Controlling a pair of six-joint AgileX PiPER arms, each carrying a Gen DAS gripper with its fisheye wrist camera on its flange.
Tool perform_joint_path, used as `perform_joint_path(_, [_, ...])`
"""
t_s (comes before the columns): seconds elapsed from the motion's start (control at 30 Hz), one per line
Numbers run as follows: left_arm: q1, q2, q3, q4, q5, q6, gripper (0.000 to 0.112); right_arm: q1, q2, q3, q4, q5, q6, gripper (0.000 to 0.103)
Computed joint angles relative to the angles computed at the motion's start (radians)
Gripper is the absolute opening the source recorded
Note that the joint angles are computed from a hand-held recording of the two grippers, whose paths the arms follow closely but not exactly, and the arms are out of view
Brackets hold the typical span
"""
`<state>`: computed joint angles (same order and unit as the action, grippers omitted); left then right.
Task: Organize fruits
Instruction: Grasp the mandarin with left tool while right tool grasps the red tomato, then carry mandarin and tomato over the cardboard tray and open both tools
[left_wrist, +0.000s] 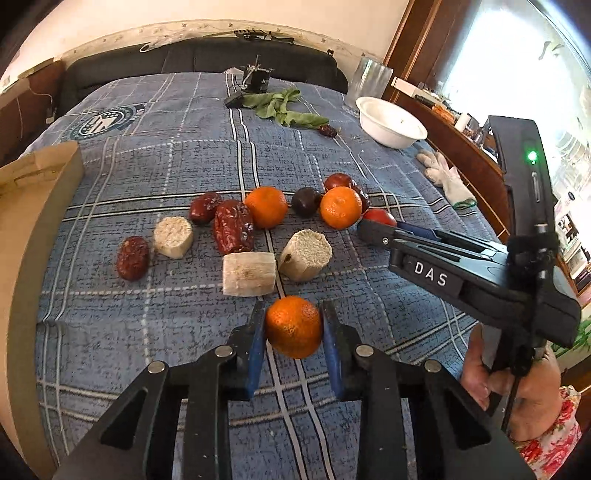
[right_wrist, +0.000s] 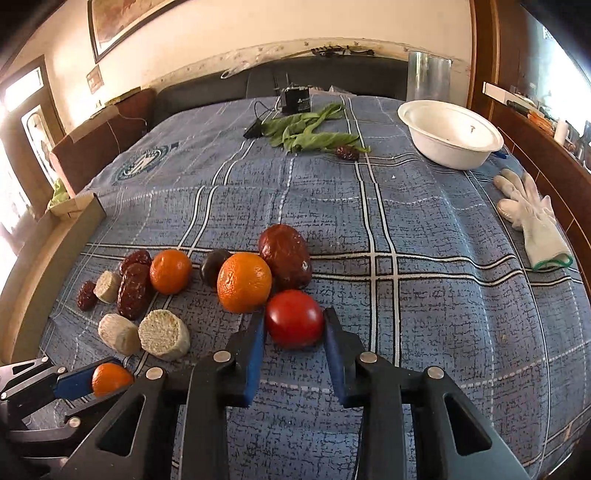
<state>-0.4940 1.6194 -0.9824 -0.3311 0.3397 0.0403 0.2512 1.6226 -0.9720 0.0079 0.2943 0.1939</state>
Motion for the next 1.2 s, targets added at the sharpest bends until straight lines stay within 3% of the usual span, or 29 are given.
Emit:
perform_joint_path(0.23, [0.078, -0.236, 0.118, -0.116, 0.069, 0.135, 0.027, 0.002, -0.176, 0.091, 0.111, 0.019, -0.064, 0.032])
perform_joint_path(0.4, [0.314, -0.413, 0.105, -0.286, 0.285, 0.348, 0.027, 0.106, -0.285, 0.049, 0.121, 0.088, -0.035, 0.033])
perform_joint_path(0.53, [0.558, -0.391, -0.078, -0.293, 0.503, 0.416, 0.027, 0.212, -0.254, -0.107, 0.184, 0.164, -0.066, 0.033])
perform_joint_path(0.6, [0.619, -0.330, -0.186, -0.254, 0.553, 0.409, 0.027, 0.260, -0.196, -0.232, 0.220, 0.214, -0.089, 0.033])
perform_joint_path(0.73, [0.657, -0.142, -0.399, -0.072, 0.558, 0.296, 0.028, 0.350, -0.013, -0.487, 0.178, 0.291, -0.045, 0.033])
perform_joint_path(0.93, [0.714, 0.140, -0.569, -0.050, 0.543, 0.256, 0.028, 0.457, 0.360, -0.886, 0.032, 0.433, 0.062, 0.033])
perform_joint_path(1.07, [0.752, 0.302, -0.670, -0.086, 0.575, 0.238, 0.028, 0.473, 0.582, -1.155, 0.042, 0.546, 0.045, 0.033])
perform_joint_path(1.2, [0.772, 0.393, -0.738, -0.085, 0.590, 0.203, 0.028, 0.485, 0.821, -1.506, 0.023, 0.711, 0.042, 0.034])
